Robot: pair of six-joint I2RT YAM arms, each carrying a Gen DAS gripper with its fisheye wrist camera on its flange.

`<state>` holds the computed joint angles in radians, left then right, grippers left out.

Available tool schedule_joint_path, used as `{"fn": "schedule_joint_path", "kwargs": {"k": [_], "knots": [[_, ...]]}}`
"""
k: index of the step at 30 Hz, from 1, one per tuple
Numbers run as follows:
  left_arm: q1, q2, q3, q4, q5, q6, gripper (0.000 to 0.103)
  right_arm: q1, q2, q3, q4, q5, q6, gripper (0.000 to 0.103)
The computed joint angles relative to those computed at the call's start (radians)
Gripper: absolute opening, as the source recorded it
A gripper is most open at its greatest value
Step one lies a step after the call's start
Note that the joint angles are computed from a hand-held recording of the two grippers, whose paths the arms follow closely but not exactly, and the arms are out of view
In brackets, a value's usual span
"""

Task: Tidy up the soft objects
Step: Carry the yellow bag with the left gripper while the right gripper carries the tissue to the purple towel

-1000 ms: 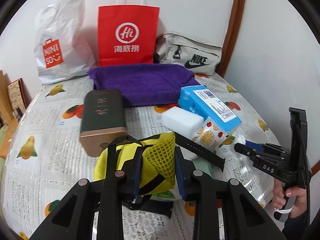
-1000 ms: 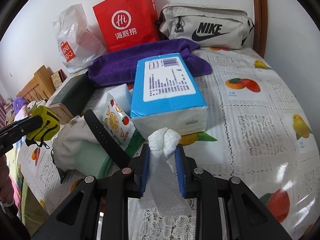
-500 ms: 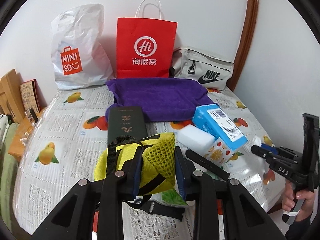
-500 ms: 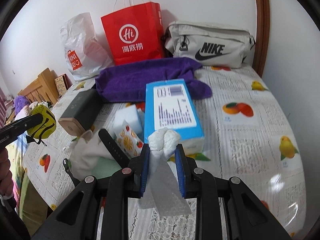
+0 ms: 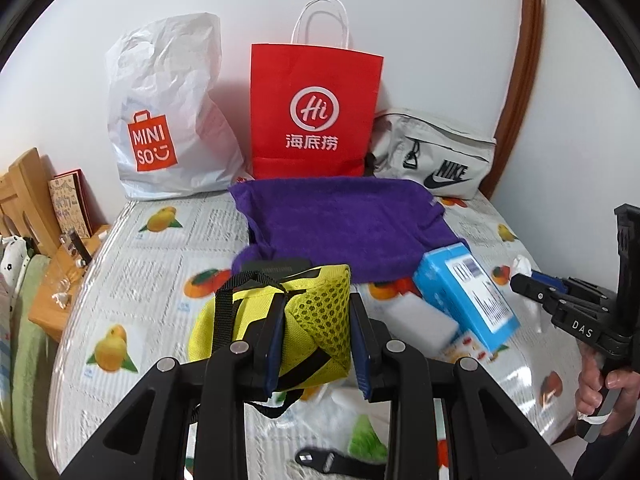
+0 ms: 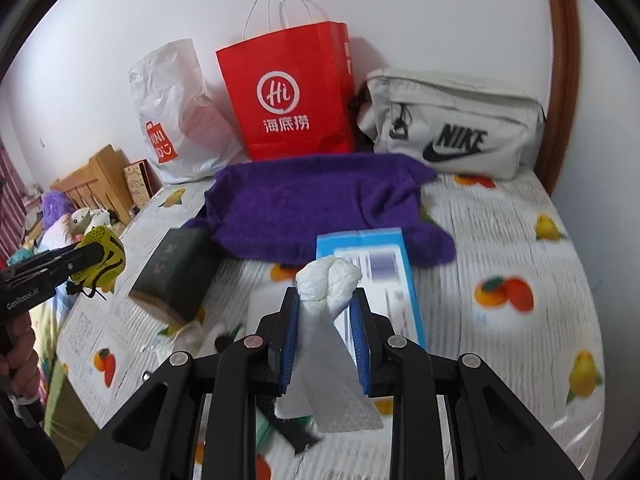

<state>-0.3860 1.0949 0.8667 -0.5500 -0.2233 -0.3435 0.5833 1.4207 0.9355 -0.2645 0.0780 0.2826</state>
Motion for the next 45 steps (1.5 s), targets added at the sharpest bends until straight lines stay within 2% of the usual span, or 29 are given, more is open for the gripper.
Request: {"fn": "schedule_joint_path", "kwargs": {"k": [12, 22, 30, 39, 45], "knots": [[0.119, 0.268, 0.231, 0.035, 0.024, 0.092, 0.028, -0.059, 0.293, 0.338, -0.054, -0.055, -0.092, 0.025], [0.167, 0.494, 0.407, 0.057, 0.040, 0.140, 0.028, -0.104, 0.514, 0.578, -0.116, -0.096, -0.120, 0.025], [0.174, 0.637, 0.548, 0.050, 0.044, 0.156, 0.028, -0.146, 0.644, 0.720, -0.150, -0.140, -0.144, 0.025], [0.200, 0.791, 0.681, 0.055, 0.096, 0.170, 0.028, -0.172, 0.767, 0.852, -0.213, -0.158, -0.156, 0.025], [0.196, 0.906, 0.803, 0.020, 0.076, 0.172, 0.028, -0.187, 0.842, 0.945, -0.281, -0.156, -0.173, 0.025]]}}
